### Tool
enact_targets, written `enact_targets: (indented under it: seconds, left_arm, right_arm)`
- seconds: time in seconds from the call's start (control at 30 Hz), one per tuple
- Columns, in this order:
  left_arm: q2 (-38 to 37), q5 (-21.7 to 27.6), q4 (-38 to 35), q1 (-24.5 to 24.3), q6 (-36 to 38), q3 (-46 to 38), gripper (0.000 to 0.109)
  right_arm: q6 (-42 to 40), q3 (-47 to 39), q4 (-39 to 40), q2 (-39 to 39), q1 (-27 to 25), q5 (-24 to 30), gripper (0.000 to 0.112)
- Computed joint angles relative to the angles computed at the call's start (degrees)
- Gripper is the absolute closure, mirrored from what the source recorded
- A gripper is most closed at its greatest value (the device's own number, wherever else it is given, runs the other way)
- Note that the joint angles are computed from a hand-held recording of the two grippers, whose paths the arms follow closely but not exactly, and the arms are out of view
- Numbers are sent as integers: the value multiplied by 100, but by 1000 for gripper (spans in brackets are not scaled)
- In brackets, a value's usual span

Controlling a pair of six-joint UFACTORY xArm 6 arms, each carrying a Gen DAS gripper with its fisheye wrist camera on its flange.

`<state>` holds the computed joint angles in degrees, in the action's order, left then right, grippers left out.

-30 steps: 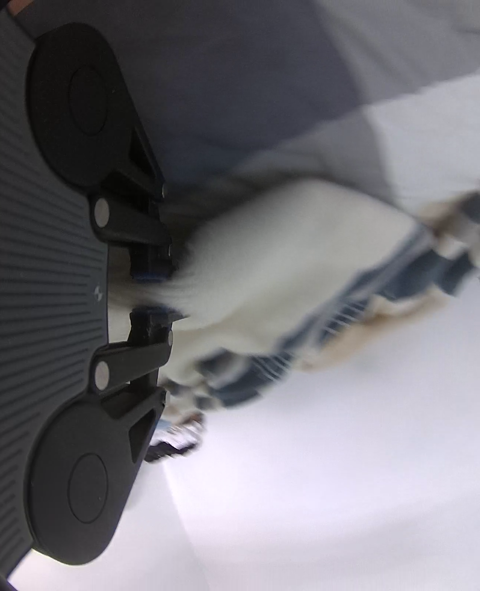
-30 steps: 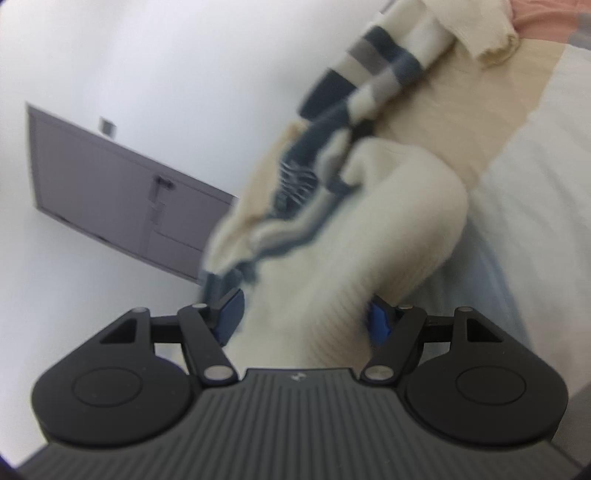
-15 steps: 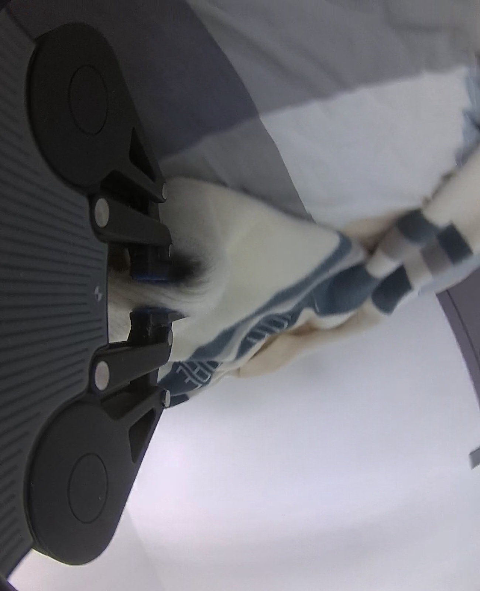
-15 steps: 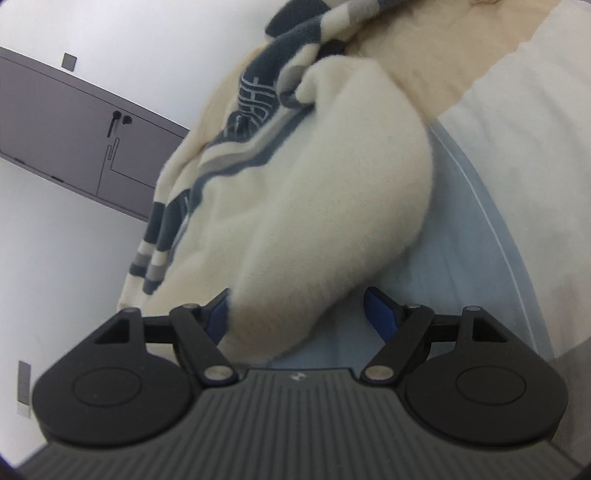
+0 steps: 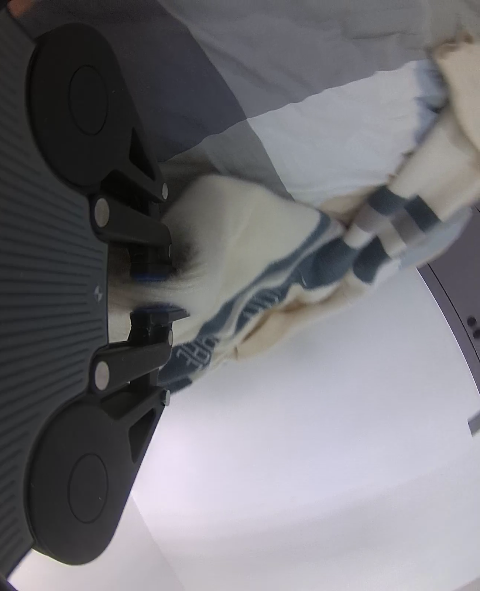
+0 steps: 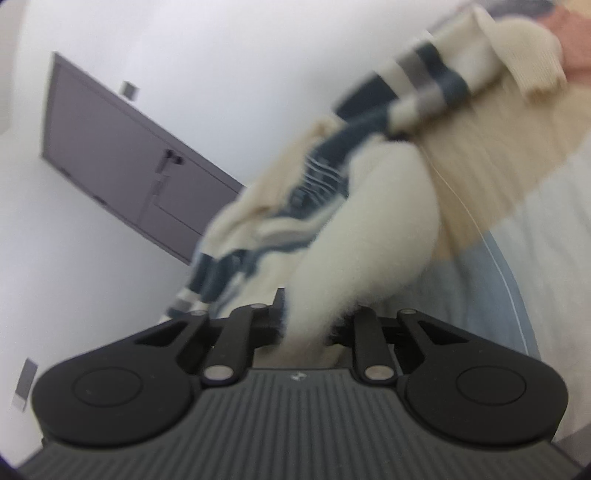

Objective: Fold large clothes

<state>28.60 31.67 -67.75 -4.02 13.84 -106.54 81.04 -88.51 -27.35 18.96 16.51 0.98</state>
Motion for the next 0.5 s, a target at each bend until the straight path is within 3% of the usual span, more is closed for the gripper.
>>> enact_targets:
  seconds: [0.2, 0.3, 0.4, 0.5]
  left_arm:
    - [-1161, -212, -500, 44, 765, 1060, 95]
    - [-1655, -193, -455, 81, 911, 1445, 95]
    - [-2249, -184, -54, 104, 908, 2014, 95]
    - [-2728, -104, 1033, 100, 362, 2552, 94]
  right_arm:
    - [-2210, 498, 1586, -792, 346, 59, 96]
    - [-2639, 502, 1630, -1122, 485, 376, 96]
    - [-3041, 357, 1737, -1359, 634, 908, 96]
    - [-3352, 309, 1707, -1608, 832, 1738, 96]
